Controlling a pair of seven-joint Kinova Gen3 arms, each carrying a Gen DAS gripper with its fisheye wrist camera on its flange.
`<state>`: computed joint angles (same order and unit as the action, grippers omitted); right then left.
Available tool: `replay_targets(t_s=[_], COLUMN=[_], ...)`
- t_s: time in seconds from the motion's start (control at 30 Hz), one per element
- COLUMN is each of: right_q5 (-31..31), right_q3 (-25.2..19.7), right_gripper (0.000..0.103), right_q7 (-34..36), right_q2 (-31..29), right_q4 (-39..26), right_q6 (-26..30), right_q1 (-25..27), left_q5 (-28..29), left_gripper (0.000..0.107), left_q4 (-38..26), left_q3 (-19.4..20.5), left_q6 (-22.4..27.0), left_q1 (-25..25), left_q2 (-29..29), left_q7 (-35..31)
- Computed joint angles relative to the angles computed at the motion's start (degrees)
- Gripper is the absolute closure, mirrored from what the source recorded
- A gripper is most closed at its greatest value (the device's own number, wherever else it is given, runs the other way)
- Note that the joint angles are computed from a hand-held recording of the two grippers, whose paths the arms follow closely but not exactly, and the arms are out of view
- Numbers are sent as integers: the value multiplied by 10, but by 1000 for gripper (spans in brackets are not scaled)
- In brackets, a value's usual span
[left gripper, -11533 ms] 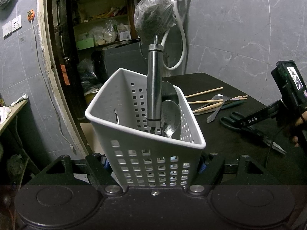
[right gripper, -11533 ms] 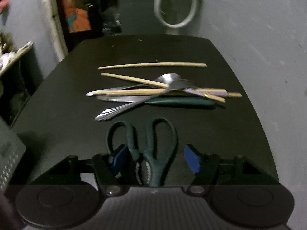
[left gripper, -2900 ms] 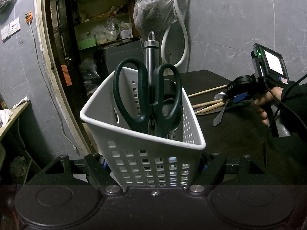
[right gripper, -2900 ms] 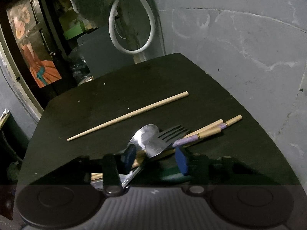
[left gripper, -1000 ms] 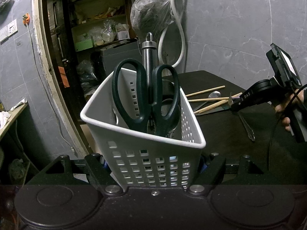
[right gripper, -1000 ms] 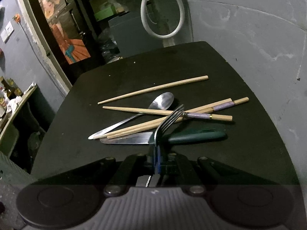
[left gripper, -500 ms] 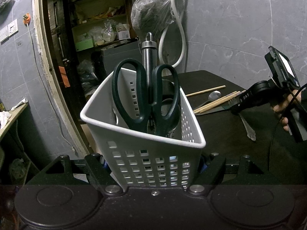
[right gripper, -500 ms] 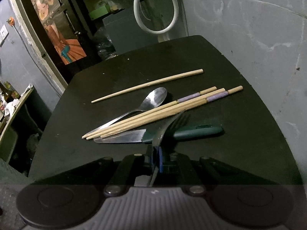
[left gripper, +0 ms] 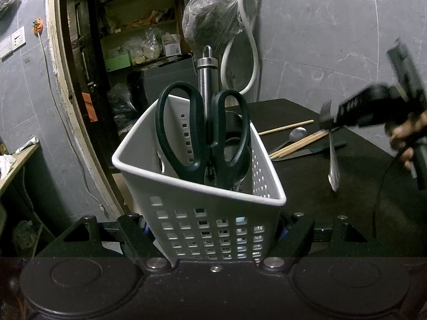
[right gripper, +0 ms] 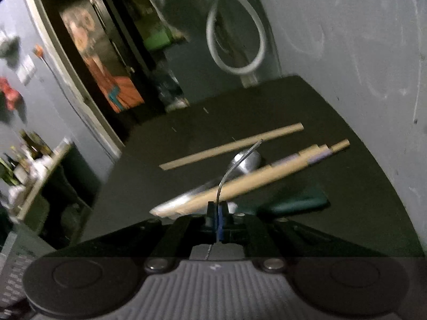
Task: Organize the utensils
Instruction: 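Lift the fork with the right gripper and carry it toward the caddy, then lower the fork into the caddy held by the left gripper and release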
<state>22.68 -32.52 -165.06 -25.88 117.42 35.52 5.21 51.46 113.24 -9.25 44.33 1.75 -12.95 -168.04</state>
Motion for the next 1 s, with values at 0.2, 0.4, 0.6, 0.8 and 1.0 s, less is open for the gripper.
replay_targets(t_s=[0.2, 0.4, 0.6, 0.8, 1.0], right_q5=[21, 11, -9, -38, -67], right_q3=[-49, -58, -105, -180, -238], right_gripper=[101, 101, 101, 101, 101], right_q7=[-14, 25, 75, 122, 173], right_q2=[-85, -114, -88, -61, -66], right_q4=[2, -35, -59, -65, -68], right_q6=[-108, -196, -268, -296, -269], right_q1=[81, 125, 165, 210, 237], left_q5=[2, 4, 6, 6, 6], left_gripper=[28, 28, 28, 28, 28], left_q4=[-1, 0, 1, 1, 2], left_q3=[-3, -2, -2, -1, -1], left_q6=[5, 4, 5, 3, 2], left_q1=[-1, -2, -3, -4, -2], left_q2=[1, 0, 1, 0, -1], left_q7=[-5, -7, -10, -8, -8])
